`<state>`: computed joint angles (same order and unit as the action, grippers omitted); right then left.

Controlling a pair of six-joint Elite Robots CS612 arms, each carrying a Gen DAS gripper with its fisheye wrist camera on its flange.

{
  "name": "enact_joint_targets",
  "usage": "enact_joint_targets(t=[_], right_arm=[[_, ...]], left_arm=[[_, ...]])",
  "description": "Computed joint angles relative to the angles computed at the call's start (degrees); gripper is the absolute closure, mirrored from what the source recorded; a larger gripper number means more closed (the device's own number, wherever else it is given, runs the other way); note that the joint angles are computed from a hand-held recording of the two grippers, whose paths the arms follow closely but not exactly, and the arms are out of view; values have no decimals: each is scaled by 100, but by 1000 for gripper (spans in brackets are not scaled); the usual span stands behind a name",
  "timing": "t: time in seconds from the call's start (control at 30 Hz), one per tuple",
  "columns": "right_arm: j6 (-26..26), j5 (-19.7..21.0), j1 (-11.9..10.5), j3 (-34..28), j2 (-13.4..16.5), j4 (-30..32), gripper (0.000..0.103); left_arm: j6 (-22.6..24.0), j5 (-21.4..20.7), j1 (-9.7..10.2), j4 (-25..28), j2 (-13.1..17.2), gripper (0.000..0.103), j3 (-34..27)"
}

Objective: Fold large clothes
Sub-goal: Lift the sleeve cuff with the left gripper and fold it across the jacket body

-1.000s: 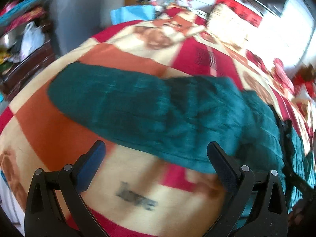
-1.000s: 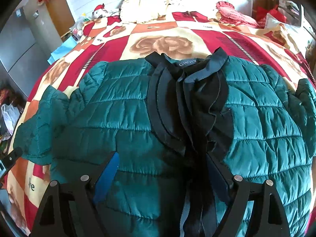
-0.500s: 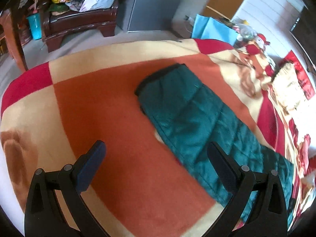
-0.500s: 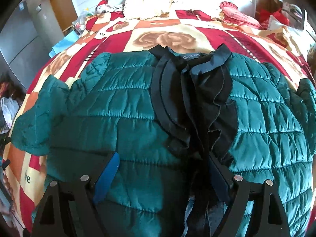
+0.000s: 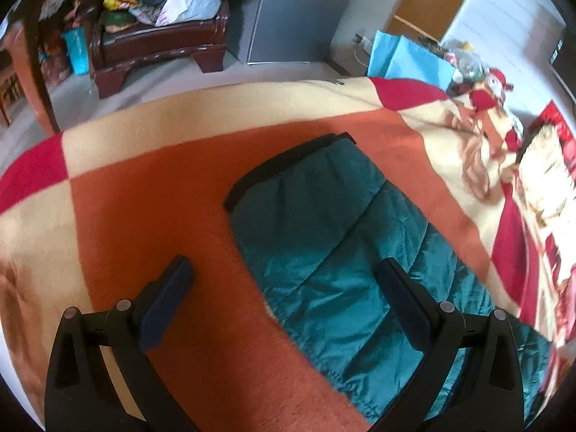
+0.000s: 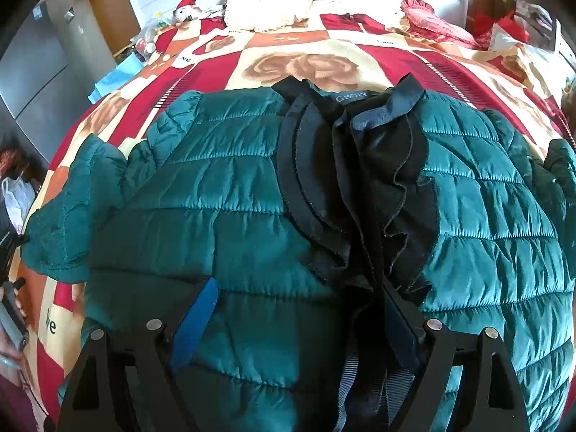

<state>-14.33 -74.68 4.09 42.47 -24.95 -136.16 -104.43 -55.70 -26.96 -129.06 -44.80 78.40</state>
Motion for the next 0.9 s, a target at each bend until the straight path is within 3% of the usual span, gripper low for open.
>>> enact_joint_targets(t=[0.03, 0.13, 0.23, 0.27, 0.33, 0.53, 0.77, 0.9], right_arm=[[-4, 2, 0, -21, 10, 16, 18], [21, 18, -7, -81, 36, 90, 18], [61, 39, -16, -64, 33, 67, 18], [67, 44, -19, -32, 17, 50, 18], [66, 68, -28, -2, -2, 53, 18], [131, 141, -81, 203, -134, -95, 18], [250, 161, -195, 447, -291, -326, 18], [412, 150, -304, 543, -351, -428, 18]], left_arm=[[118, 33, 2, -46, 20, 8, -15], [597, 135, 14, -101, 85, 45, -110], [728, 61, 34, -779, 35, 81, 95], [790, -3, 38, -1231, -2, 87, 236], [817, -81, 7, -1988, -88, 88, 486], [1482, 155, -248, -2920, -248, 89, 637], [2610, 47, -542, -3589, -207, 89, 287], [3441, -166, -712, -3578, 0, 89, -284]])
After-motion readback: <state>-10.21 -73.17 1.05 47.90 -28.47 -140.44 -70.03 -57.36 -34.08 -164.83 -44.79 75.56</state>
